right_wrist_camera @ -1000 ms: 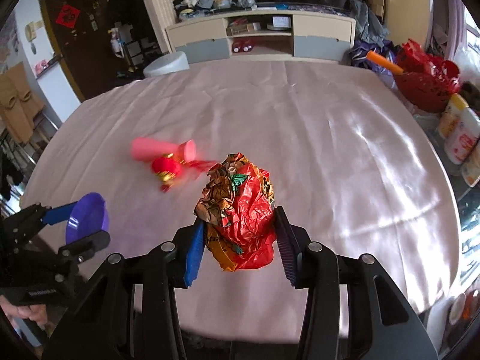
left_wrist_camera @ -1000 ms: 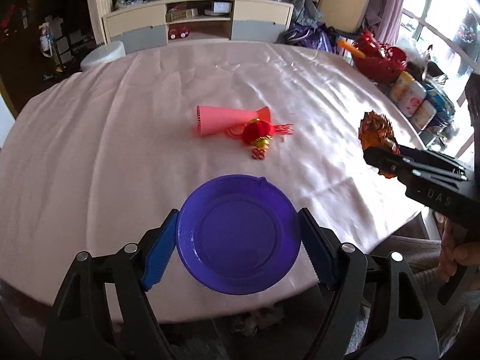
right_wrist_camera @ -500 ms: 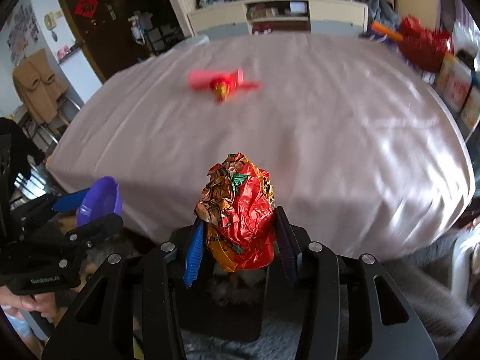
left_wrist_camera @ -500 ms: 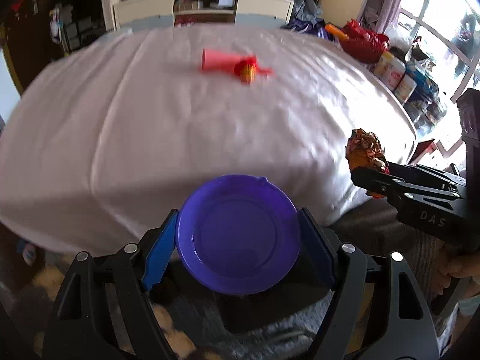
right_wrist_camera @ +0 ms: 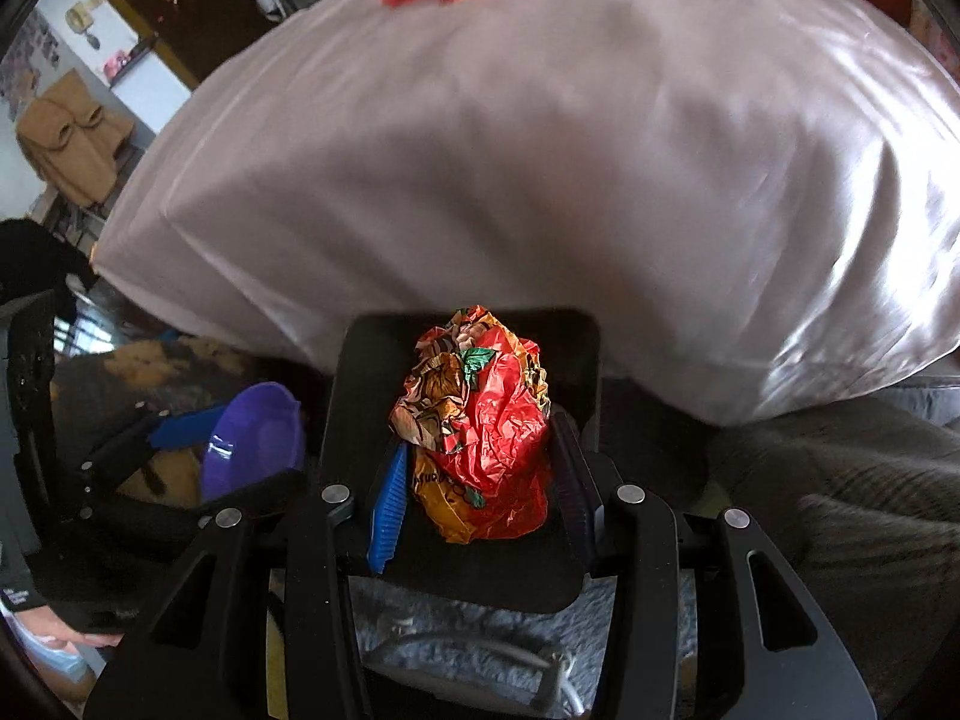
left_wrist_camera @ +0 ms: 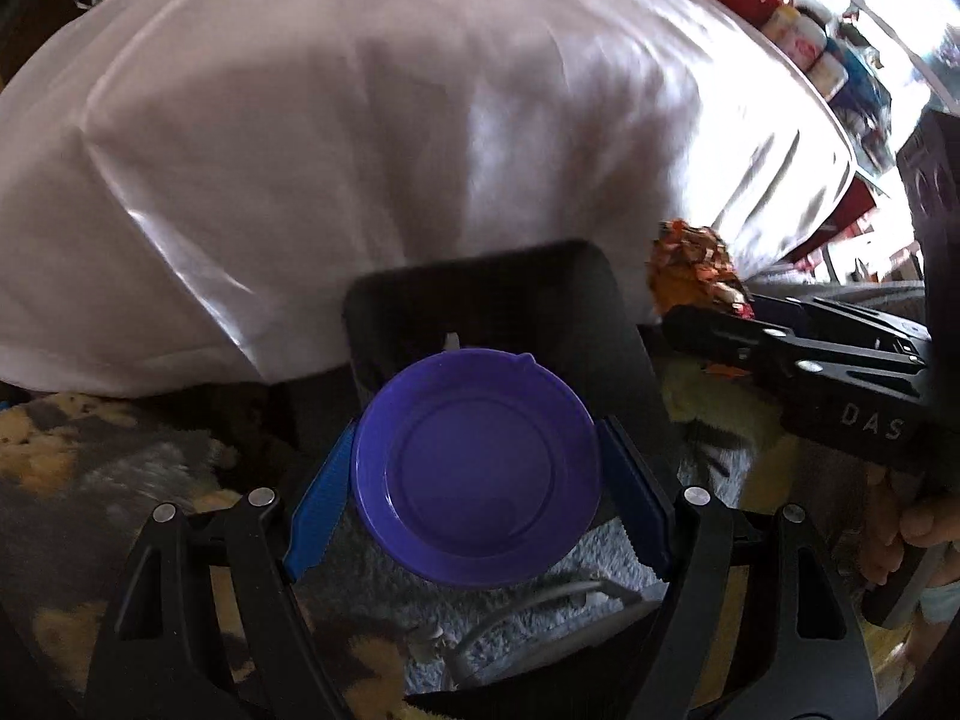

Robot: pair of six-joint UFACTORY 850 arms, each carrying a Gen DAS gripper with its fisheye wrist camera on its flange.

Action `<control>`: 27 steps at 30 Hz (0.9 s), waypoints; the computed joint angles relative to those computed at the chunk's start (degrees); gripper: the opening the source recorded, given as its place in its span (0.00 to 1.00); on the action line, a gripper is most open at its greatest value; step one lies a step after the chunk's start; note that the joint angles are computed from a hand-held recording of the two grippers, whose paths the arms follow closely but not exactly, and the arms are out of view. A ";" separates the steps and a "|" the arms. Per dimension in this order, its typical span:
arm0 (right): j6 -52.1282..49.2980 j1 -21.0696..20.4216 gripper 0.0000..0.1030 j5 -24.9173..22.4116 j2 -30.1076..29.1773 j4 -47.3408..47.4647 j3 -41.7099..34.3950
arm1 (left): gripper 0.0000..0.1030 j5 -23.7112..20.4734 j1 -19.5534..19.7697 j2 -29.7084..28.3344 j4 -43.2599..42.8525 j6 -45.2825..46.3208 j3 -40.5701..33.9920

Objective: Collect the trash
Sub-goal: 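Carry the purple plate and red foil over the black bin and open both tools, then raise both open tools back toward the table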

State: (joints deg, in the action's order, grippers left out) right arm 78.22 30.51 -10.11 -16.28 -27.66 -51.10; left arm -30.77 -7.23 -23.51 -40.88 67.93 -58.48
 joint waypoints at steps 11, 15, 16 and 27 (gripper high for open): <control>-2.05 -0.38 0.61 0.78 -0.26 3.43 0.21 | 0.76 -1.38 -0.01 -1.33 2.02 -2.41 -1.10; 1.45 -0.94 0.68 1.09 0.77 0.63 1.30 | 0.86 -1.06 0.05 -1.37 1.78 -2.70 -1.34; 2.39 -1.00 0.68 1.11 0.78 -0.04 1.24 | 0.87 -1.04 0.12 -1.33 1.64 -2.79 -1.43; 17.62 -2.63 0.75 -1.93 5.43 -16.10 2.10 | 0.92 -0.59 0.80 1.39 -1.68 -1.01 -2.80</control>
